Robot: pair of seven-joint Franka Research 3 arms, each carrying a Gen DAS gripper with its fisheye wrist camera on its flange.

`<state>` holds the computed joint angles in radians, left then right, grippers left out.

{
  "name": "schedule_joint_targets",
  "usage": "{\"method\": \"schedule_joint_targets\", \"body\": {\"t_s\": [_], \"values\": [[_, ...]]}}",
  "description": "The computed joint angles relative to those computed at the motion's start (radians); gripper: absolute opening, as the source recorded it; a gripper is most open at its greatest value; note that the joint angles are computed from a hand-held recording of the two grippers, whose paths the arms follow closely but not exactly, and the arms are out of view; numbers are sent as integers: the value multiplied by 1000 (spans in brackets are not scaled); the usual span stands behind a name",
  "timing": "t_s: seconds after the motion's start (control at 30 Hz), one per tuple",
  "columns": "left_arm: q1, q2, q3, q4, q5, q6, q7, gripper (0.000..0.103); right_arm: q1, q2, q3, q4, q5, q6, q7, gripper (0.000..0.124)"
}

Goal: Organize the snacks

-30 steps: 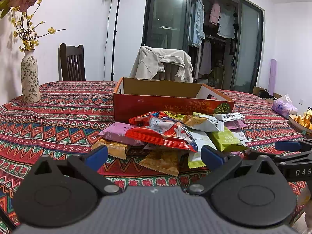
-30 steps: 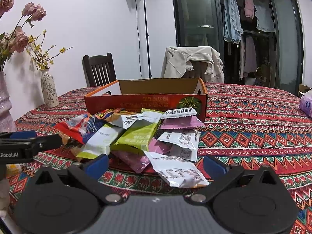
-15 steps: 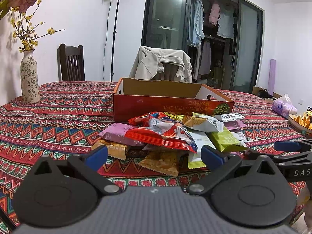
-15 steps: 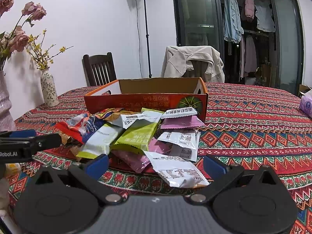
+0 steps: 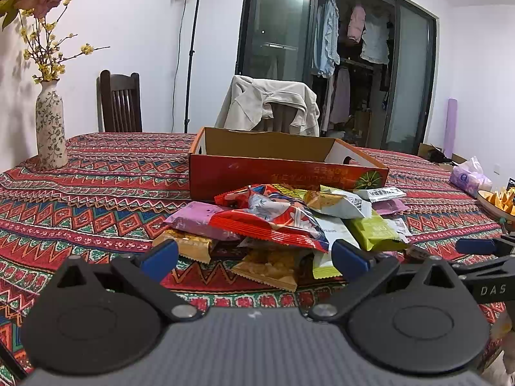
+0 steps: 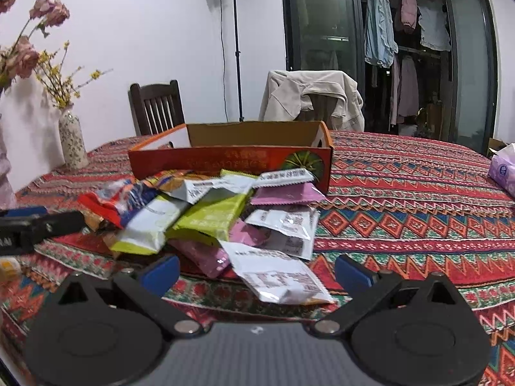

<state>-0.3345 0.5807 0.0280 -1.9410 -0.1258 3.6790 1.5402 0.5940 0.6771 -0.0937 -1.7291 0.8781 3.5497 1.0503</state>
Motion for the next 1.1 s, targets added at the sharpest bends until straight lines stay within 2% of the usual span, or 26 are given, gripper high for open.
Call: {"method": "schedule_joint_targets", "body": {"t_s": [0.07,0.1,0.17,0.3,0.37,0.43,0.5,0.53,0.63,0.7,0.77,0.93,1.1], "values": [[-1,0,0,0,-4,-4,-1,103,69,17,-81,22,97,-30,-43,98],[3,-1,-2,0,0,-6,-4,103,78,19,-94,24,114,-39,-51,94],[0,1,1,3,-2,-9,-2,103,126,34,-160,38,166,-80,-75,88],[-2,2,3,6,-1,-7,-1,103,284,97,-381,67,199,-190,-65,80],[-4,3,5,9,-5,-8,0,103,305,119,-423,82,164,-221,-46,79],[-3,1,3,7,-5,-11,-2,103,319,139,-458,98,133,-257,-16,69],[-5,-2,6,4,-7,-9,-1,103,338,158,-498,109,106,-292,25,51],[-8,-3,8,3,-10,-8,1,103,339,159,-502,109,93,-299,37,47],[-6,-7,7,4,-11,-11,3,103,286,131,-440,103,56,-283,40,33],[4,-10,-1,12,-2,-24,-5,103,217,97,-350,93,25,-242,23,18],[7,-10,-3,23,6,-37,-14,103,165,70,-282,77,-12,-197,22,12],[-53,0,54,76,-55,-83,12,103,99,48,-208,62,-102,-145,71,12],[-145,34,155,174,-124,-169,46,103,13,26,-106,51,-180,-75,106,12]]}}
